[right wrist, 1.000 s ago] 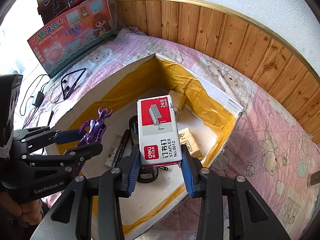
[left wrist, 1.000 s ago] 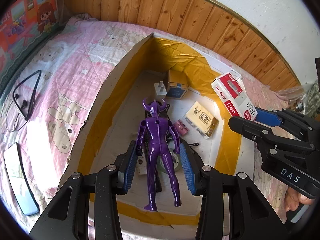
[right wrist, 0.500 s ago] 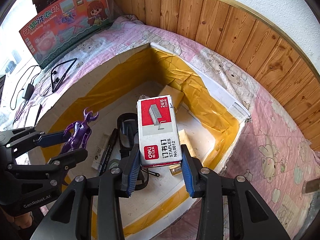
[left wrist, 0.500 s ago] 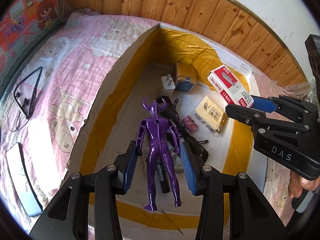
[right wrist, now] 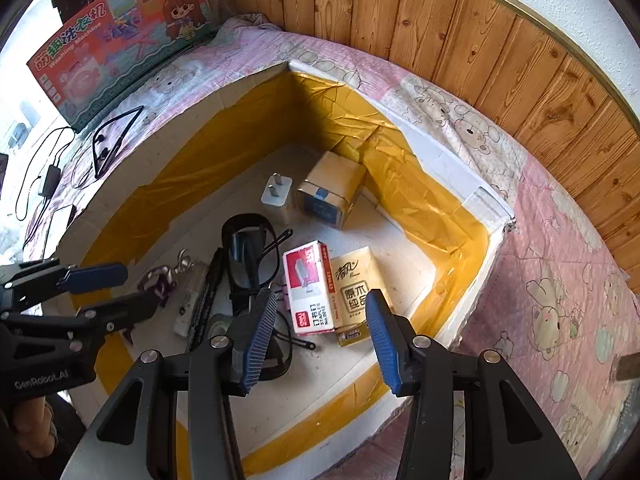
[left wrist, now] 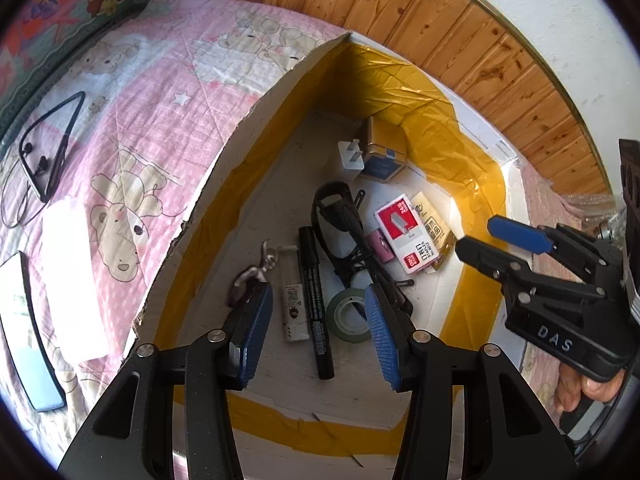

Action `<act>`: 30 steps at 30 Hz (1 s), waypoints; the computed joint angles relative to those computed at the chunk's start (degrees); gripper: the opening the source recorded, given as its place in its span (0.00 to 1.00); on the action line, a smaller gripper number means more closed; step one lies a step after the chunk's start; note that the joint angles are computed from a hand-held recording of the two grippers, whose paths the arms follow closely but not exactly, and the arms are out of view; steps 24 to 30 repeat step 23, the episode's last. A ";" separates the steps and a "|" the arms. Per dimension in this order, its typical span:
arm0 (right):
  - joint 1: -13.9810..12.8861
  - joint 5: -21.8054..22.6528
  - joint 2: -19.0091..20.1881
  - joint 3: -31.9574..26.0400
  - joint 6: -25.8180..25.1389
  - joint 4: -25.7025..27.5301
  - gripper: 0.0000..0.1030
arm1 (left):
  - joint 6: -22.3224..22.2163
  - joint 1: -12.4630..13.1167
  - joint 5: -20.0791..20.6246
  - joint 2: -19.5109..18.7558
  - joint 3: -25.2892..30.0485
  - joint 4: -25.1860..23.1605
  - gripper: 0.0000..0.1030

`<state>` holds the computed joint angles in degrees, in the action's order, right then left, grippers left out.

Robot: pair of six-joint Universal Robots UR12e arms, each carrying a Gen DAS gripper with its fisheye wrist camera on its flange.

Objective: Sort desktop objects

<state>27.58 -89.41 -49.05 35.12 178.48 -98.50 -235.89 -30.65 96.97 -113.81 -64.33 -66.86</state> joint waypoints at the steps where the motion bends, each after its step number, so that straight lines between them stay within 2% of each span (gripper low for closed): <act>1: 0.06 0.31 -0.50 0.58 -0.81 0.07 0.48 | 0.16 -0.13 0.85 -0.04 0.27 -0.33 0.49; 10: 1.40 1.93 -6.85 8.85 -7.76 0.16 0.49 | 3.44 -2.68 8.96 -0.31 2.02 -0.75 0.49; 12: 1.75 2.07 -8.24 10.67 -8.89 -0.29 0.49 | 3.27 -3.15 8.96 0.08 1.20 1.22 0.49; 15: 2.26 1.68 -9.99 13.04 -10.17 -1.01 0.49 | 3.14 -4.07 10.19 0.51 0.47 3.99 0.59; 16: 2.45 1.26 -10.54 13.88 -10.41 -1.50 0.49 | 3.30 -4.43 10.75 0.71 0.12 5.49 0.60; 19: 2.90 0.44 -11.99 16.17 -11.09 -2.47 0.49 | 3.79 -5.68 14.59 0.77 0.38 6.74 0.61; 23: 3.29 -0.49 -13.42 18.32 -11.75 -3.35 0.49 | 3.12 -5.94 13.39 1.07 0.09 6.52 0.61; 30: 3.29 -0.49 -13.42 18.32 -11.75 -3.35 0.49 | 3.12 -5.94 13.39 1.07 0.09 6.52 0.61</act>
